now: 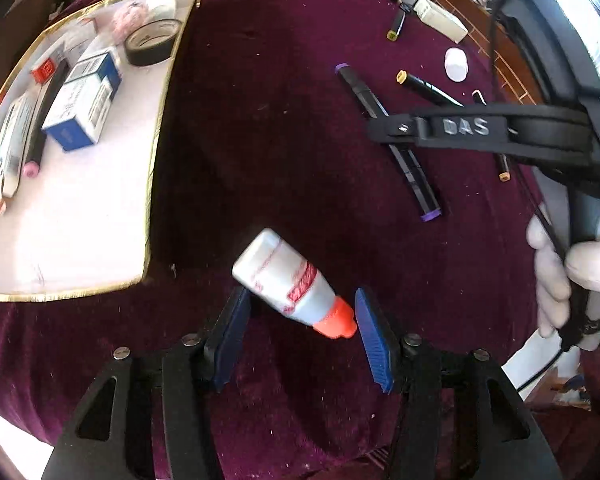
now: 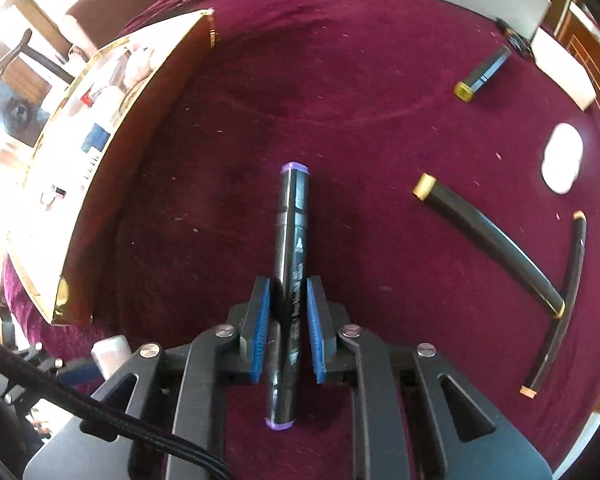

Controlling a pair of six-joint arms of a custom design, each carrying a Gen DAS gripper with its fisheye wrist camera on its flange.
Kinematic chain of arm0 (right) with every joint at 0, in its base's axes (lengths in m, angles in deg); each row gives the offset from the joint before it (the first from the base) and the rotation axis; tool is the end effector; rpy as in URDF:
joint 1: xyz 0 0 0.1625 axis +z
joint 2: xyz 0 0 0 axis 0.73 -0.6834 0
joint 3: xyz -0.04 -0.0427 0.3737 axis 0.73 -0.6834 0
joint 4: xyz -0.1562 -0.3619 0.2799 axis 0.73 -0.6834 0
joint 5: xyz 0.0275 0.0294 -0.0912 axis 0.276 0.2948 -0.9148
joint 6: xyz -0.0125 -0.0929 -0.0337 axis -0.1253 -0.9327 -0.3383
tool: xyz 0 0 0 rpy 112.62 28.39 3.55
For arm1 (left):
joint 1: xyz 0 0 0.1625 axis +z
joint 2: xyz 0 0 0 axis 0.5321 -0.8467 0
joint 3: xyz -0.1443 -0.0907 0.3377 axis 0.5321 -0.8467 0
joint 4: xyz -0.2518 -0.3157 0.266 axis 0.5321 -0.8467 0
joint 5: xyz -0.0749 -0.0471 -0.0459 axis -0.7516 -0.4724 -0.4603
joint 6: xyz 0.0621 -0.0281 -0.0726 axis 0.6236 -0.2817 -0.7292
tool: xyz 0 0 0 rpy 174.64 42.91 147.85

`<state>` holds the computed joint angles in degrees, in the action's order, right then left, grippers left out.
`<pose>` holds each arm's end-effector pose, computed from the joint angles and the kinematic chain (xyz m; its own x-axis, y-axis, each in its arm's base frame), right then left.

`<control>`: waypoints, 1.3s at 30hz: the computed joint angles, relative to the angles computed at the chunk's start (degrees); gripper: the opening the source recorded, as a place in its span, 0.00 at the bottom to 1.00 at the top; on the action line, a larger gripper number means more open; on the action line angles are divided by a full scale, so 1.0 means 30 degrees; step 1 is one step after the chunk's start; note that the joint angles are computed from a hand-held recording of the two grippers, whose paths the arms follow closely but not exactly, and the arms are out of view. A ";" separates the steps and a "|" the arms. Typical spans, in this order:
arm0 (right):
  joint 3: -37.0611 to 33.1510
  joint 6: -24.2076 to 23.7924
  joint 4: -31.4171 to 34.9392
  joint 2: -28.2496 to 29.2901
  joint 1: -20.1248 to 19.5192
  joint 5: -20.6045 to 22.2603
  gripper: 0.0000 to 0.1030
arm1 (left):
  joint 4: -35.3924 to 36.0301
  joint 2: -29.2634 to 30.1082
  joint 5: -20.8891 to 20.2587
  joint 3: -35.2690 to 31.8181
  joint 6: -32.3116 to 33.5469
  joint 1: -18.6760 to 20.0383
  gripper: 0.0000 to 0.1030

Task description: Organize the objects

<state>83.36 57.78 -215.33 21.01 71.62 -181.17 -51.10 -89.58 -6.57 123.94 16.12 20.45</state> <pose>0.2889 -0.3701 -0.0256 -0.8064 -0.1964 0.5578 -0.2918 0.9526 -0.0865 0.0158 -0.2765 0.2352 -0.8146 0.2944 -0.4998 0.3336 0.9426 0.0115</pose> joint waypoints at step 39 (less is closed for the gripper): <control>0.1495 0.1328 -0.2211 -0.3053 -0.1823 0.7906 0.13 | -0.3065 0.0009 0.3182 -0.2331 0.0479 0.0312 0.22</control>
<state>87.85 61.76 -221.96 11.85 66.15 -157.45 -60.30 -89.56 2.97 116.95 17.55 21.39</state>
